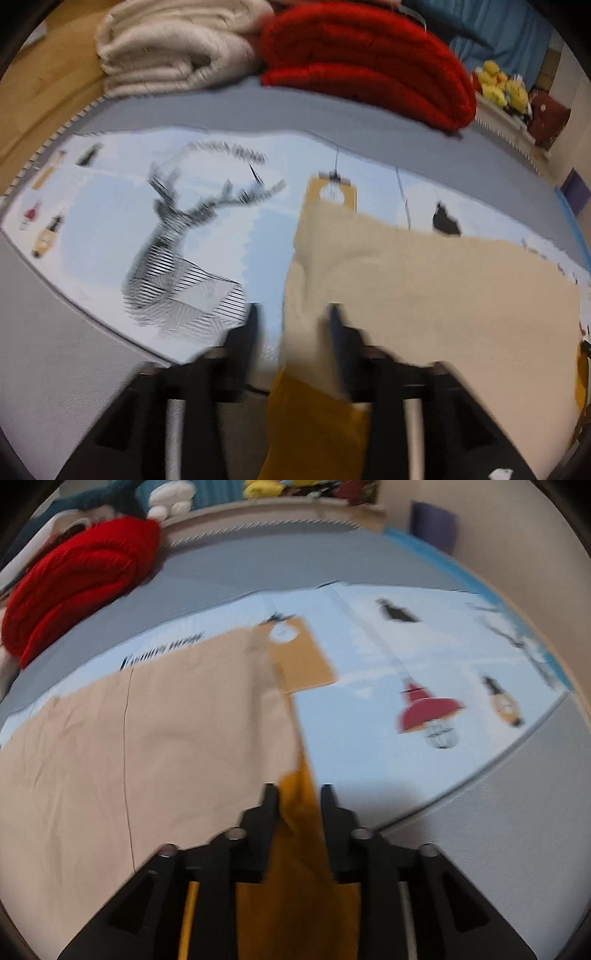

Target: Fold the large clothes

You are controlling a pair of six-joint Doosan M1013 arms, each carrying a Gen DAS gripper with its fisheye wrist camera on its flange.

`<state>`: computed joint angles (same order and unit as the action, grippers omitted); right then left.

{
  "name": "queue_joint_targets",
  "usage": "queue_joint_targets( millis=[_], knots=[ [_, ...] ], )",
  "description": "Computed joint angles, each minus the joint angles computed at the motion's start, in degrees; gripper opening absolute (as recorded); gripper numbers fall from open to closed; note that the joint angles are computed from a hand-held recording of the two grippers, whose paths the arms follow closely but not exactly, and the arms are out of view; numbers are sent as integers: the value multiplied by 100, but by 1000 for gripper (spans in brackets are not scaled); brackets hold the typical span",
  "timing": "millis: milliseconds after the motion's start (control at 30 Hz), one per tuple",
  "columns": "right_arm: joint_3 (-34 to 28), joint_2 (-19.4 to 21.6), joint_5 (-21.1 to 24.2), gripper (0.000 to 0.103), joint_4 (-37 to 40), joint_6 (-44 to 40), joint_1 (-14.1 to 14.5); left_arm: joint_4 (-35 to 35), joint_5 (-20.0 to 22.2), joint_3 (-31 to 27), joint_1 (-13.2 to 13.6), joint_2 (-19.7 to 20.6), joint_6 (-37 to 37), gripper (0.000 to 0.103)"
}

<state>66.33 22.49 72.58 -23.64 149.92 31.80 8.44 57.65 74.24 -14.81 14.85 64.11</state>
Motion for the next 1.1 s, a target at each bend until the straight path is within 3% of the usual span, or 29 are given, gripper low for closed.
queue_joint_targets(
  millis=[67,133,200,267,367,467,567,633,767,967,1033,1067,1100],
  knots=[
    [81,-178,64,28,-258,392,68,105,-71,87,-48,-226,-102,48],
    [81,-303,193,29,-464,493,150,-90,120,55,-76,-358,106,48],
    [89,-459,-5,29,-344,-33,259,-466,405,45,-112,-514,443,48],
    [88,-575,-356,29,243,-1184,380,-939,607,110,-174,-672,859,48],
    [134,-636,-370,28,722,-2341,675,-1526,1003,210,-354,-806,1524,48],
    [389,-687,-294,28,1254,-2462,751,-2082,1253,500,-503,-859,1951,48],
    [488,-608,220,28,1249,-2488,763,-1480,1768,647,-737,-702,1885,47],
    [618,-612,523,28,1230,-2372,733,-953,1815,774,-849,-679,1969,46],
    [963,-822,390,26,1517,-2047,540,-693,1725,995,-733,-796,1938,43],
    [1105,-919,765,26,1440,-1776,511,-759,1827,1179,-309,-944,1563,32],
    [1120,-941,862,26,1426,-1701,517,-548,1931,1237,-230,-974,1244,34],
    [1076,-917,1008,26,1346,-1642,537,-550,2008,1253,-158,-980,1082,42],
    [986,-861,1218,26,1235,-1585,577,-619,2056,1247,-76,-979,922,43]
  ],
)
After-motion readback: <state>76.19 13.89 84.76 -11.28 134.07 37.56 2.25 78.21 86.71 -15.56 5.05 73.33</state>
